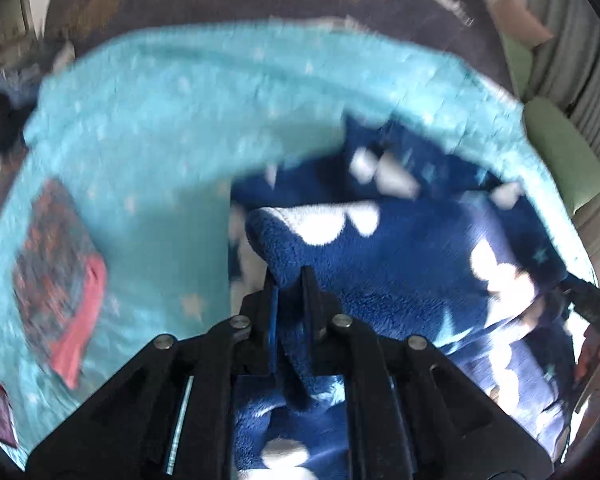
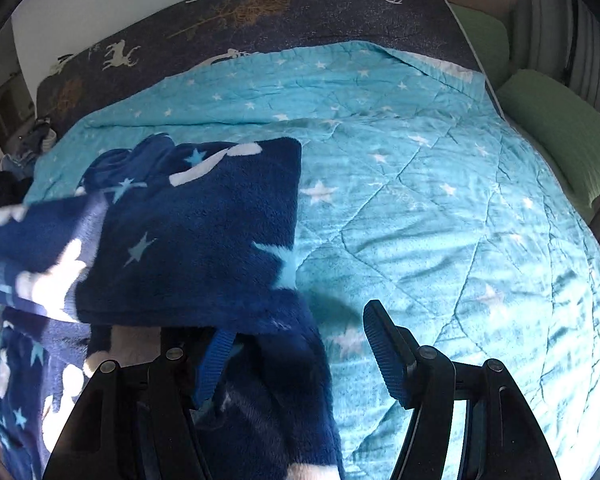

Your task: Fold small clothes

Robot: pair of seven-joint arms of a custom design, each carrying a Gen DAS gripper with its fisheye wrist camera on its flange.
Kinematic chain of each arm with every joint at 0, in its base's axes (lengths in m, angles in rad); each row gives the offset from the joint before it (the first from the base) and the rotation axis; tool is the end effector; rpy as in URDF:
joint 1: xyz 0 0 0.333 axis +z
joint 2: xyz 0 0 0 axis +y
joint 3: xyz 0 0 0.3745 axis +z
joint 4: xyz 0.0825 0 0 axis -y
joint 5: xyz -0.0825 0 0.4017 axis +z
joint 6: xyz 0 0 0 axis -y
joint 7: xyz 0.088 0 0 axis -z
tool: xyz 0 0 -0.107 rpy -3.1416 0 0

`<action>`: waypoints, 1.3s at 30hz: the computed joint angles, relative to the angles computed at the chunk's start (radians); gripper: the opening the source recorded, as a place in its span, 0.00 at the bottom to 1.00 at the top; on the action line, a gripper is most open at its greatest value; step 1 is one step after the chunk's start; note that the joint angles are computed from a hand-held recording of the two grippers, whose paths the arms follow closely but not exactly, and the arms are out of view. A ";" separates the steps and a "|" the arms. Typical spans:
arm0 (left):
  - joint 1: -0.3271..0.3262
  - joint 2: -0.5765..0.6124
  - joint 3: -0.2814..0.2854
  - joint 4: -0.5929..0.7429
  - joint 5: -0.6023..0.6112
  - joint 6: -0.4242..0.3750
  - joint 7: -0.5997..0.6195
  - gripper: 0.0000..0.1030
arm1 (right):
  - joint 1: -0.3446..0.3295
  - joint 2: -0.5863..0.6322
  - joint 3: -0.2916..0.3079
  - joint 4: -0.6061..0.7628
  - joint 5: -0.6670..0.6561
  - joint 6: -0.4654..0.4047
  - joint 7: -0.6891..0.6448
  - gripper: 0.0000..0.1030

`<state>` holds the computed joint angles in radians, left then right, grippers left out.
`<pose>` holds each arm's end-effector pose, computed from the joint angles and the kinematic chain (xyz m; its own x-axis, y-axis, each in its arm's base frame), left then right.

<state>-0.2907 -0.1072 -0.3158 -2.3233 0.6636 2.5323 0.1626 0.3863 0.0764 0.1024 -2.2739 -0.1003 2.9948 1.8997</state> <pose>0.4287 -0.3096 0.4592 0.2802 -0.9577 0.0651 -0.8012 -0.2707 -0.5336 0.5171 0.2819 0.4438 0.2882 -0.9483 -0.1332 -0.7940 -0.1589 -0.5868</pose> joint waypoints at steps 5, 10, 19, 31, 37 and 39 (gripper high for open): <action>-0.001 -0.009 -0.007 -0.051 0.016 -0.008 -0.088 0.41 | -0.021 -0.062 0.007 -0.052 0.059 0.002 -0.058 0.65; -0.001 -0.039 -0.031 -0.003 0.058 -0.124 -0.145 0.44 | 0.004 -0.112 0.002 -0.064 0.160 0.081 -0.145 0.65; -0.039 0.101 -0.021 0.143 0.124 -0.074 -0.066 0.55 | 0.092 0.057 0.009 0.193 0.293 -0.117 -0.326 0.15; -0.090 0.155 0.051 0.125 0.133 0.006 -0.082 0.60 | 0.087 0.112 0.001 0.257 0.046 -0.167 -0.155 0.09; -0.084 0.178 0.075 0.195 0.265 -0.080 -0.365 0.71 | 0.090 0.274 0.113 0.532 0.202 -0.275 -0.354 0.31; -0.069 0.195 0.093 0.199 0.307 -0.068 -0.470 0.72 | 0.151 0.336 0.074 0.618 0.148 -0.308 -0.291 0.31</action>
